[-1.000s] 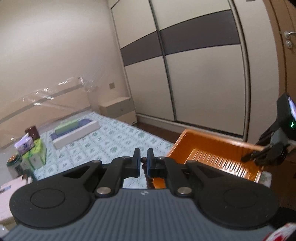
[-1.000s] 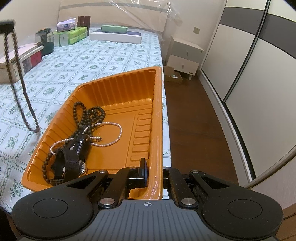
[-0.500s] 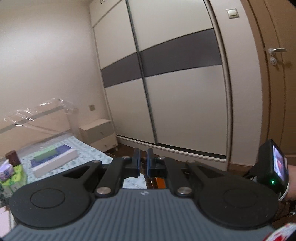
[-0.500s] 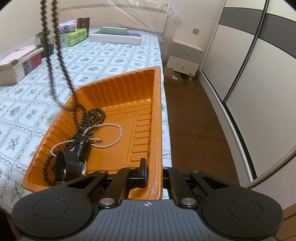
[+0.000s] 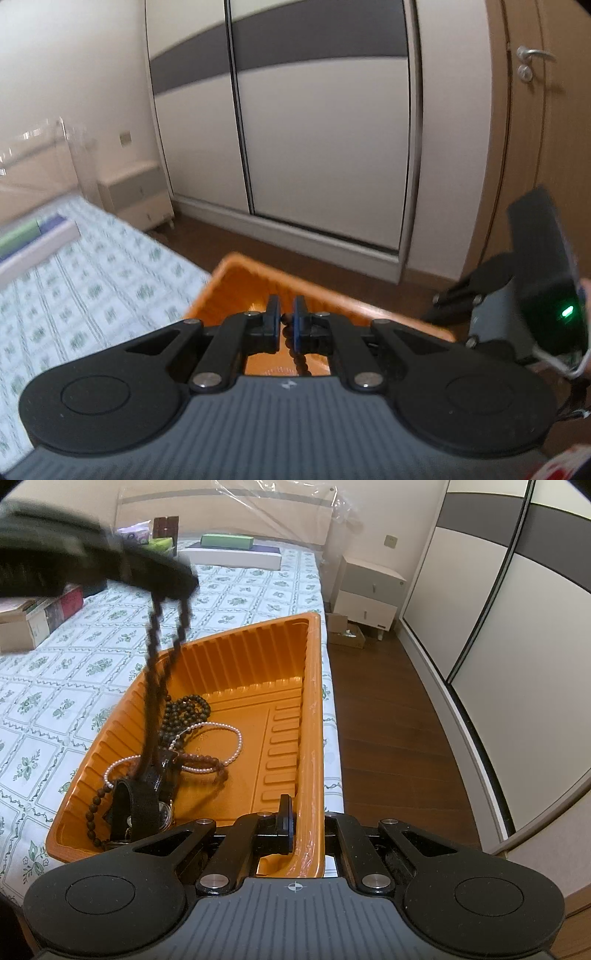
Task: Organize jewelry
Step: 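Lift the brown bead bracelet into the orange tray and open the left gripper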
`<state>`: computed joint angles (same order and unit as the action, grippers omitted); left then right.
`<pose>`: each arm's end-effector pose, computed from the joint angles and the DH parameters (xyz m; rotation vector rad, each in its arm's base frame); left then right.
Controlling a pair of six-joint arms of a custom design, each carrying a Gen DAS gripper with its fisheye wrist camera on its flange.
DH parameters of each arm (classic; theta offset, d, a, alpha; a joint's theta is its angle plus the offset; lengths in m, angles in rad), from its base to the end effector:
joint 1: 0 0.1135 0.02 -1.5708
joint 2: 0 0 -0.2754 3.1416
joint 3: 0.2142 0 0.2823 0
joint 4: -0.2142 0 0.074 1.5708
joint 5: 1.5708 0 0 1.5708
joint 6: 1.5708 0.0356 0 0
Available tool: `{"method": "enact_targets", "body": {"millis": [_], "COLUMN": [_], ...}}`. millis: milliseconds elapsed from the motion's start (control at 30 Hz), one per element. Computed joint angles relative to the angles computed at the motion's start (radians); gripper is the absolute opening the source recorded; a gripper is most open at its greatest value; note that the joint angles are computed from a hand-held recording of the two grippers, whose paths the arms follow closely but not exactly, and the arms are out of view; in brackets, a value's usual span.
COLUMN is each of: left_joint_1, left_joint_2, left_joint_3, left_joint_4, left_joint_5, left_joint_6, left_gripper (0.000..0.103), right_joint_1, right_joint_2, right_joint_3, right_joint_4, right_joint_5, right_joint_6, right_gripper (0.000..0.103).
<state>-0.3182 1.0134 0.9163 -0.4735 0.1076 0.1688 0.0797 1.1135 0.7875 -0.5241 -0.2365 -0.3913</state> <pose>0.2332 -0.0808 0.3211 0.5780 2.0651 -0.2025 0.2492 0.0283 0.2475 -0.6622 2.3010 0.1409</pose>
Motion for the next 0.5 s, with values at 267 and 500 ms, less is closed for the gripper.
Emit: {"method": "enact_targets", "body": {"millis": [267,500], "left_joint_1": [0.035,0.044], "left_joint_2": [0.038,0.055], "left_joint_3": [-0.038,-0.028], "left_joint_4": [0.004,0.009], "left_joint_5": [0.006,0.014], "left_joint_6": [-0.004,-0.001], "left_gripper": [0.006,0.007], "right_joint_1": [-0.004,-0.004], "right_joint_2": [0.008,0.010], "right_joint_3": [0.005,0.004], "right_joint_4": [-0.001,0.000], "right_joint_5": [-0.003,-0.002], "right_joint_6": [0.000,-0.001], "right_gripper": [0.004,0.004]}}
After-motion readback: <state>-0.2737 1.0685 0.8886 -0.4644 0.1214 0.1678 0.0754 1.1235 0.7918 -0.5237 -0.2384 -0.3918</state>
